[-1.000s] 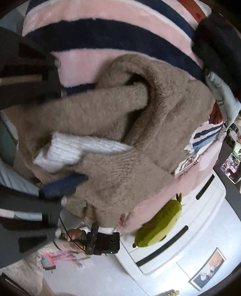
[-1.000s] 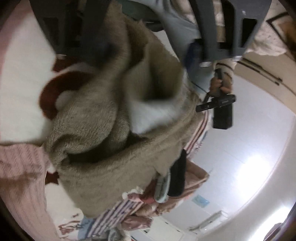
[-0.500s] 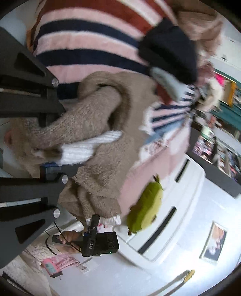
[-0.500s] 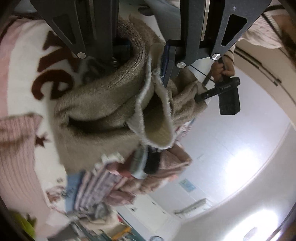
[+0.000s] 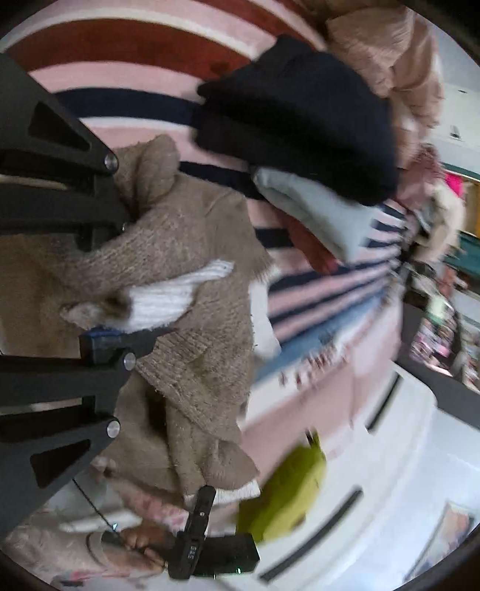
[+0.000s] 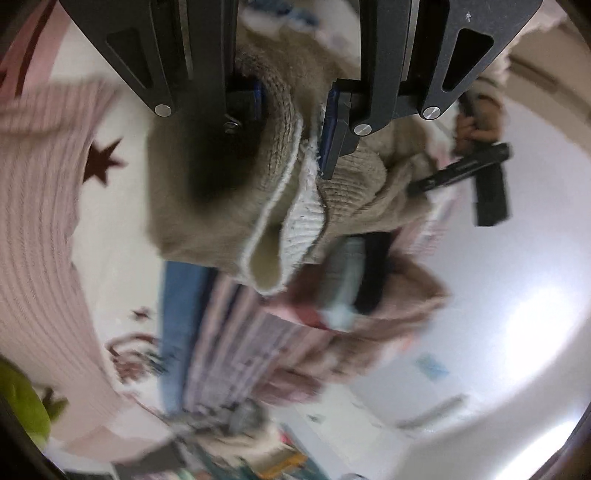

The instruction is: Fold small clothes

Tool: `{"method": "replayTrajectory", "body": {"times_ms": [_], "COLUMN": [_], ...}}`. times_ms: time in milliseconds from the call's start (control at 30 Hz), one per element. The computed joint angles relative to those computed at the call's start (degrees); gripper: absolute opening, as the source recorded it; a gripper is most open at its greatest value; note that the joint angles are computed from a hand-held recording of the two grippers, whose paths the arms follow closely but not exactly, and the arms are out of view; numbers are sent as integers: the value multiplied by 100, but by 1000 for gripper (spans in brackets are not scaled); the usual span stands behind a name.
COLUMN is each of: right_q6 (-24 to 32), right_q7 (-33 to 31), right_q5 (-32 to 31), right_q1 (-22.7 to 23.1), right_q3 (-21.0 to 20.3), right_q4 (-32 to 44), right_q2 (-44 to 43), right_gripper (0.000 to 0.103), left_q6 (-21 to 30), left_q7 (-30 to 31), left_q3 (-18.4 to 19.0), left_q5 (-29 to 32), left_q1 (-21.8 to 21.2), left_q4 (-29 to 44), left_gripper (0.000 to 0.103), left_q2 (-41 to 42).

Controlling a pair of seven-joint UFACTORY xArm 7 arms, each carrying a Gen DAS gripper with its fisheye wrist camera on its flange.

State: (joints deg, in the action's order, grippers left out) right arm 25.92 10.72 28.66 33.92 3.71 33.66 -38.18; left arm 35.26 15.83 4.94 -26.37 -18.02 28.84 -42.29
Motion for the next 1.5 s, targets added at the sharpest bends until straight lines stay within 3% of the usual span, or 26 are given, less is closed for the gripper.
{"method": "replayTrajectory", "body": {"times_ms": [100, 200, 233, 300, 367, 400, 433, 567, 667, 700, 733, 767, 800, 833, 900, 1067, 1167, 1200, 1300, 1333, 1367, 1400, 1433, 1500], "right_q6": [-157, -355, -276, 173, 458, 708, 944, 1736, 2135, 2077, 1937, 1771, 1693, 1632, 1434, 603, 156, 67, -153, -157, -128, 16, 149, 181], "right_q7": [-55, -493, -578, -786, -773, -674, -526, -435, -231, -226, -250, -265, -277, -318, -296, -431, -442, -431, -285, -223, -40, 287, 512, 627], "right_q5": [-40, 499, 584, 629, 488, 269, 100, -201, -454, -391, -321, -283, -204, -39, 74, 319, 47, -26, -318, -437, -615, -876, -1014, -1075], "right_q1": [-129, 152, 170, 144, -39, -221, -352, -443, -583, -497, -395, -295, -157, 14, 169, 431, 96, 4, -472, -653, -921, -1274, -1470, -1587], "right_q3": [-76, -372, -414, -492, -346, -220, -87, -112, 143, 170, 193, 253, 226, 94, 149, -42, -114, -147, -190, -180, -102, 16, 66, 85], "right_q4": [152, 48, 36, -36, -209, -331, -477, -927, -1198, -1337, -1452, -1544, -1556, -1569, -1485, -920, -74, 173, 1166, 1409, 1686, 2001, 2156, 2165], "right_q2": [789, 834, 766, 381, -103, -464, -862, -1702, -1801, -1801, -1856, -1922, -1917, -1913, -1969, -1872, -1124, -839, 379, 703, 1084, 1513, 1743, 1906], "right_gripper": [21, 24, 30, 43, 67, 73, 81, 82, 82, 79, 65, 41, 23, 18, 17, 16, 16, 16, 16, 21, 31, 40, 56, 58], "left_q6": [-374, -343, -145, 321, 721, 870, 1053, 1820, 2086, 2138, 2138, 2082, 2153, 2319, 2453, 1953, 1184, 794, -69, -389, -674, -718, -707, -541], "left_q7": [210, 426, 492, 475, 604, 676, 686, 662, 576, 582, 560, 465, 402, 376, 317, 432, 568, 461, 285, 202, -11, -332, -431, 89], "left_q3": [198, 287, 320, 328, 429, 460, 458, 522, 440, 469, 447, 272, 193, 271, 254, 395, 212, 324, 219, 155, 27, -109, -150, 339], "left_q5": [-335, -656, -677, -669, -638, -548, -408, 115, 245, 206, 132, 108, 120, 56, -64, -587, -724, -725, -640, -609, -444, -135, -66, -480], "left_q1": [-191, -221, -194, -59, 88, 203, 344, 842, 988, 985, 967, 970, 906, 777, 638, 223, 253, 67, 184, 224, 397, 658, 758, 407], "left_q4": [253, 201, 198, 142, -45, -177, -292, -708, -1026, -1157, -1298, -1463, -1469, -1377, -1233, -339, 295, 650, 1383, 1555, 1722, 1973, 2074, 2053], "left_gripper": [32, 38, 42, 68, 84, 89, 90, 93, 92, 88, 83, 62, 25, 10, 11, 11, 12, 12, 17, 24, 53, 72, 72, 72], "left_q2": [1038, 967, 833, 418, -278, -643, -953, -1631, -1746, -1806, -1923, -2172, -2261, -2181, -2285, -2047, -1336, -848, 398, 776, 1146, 1576, 1766, 1741]}}
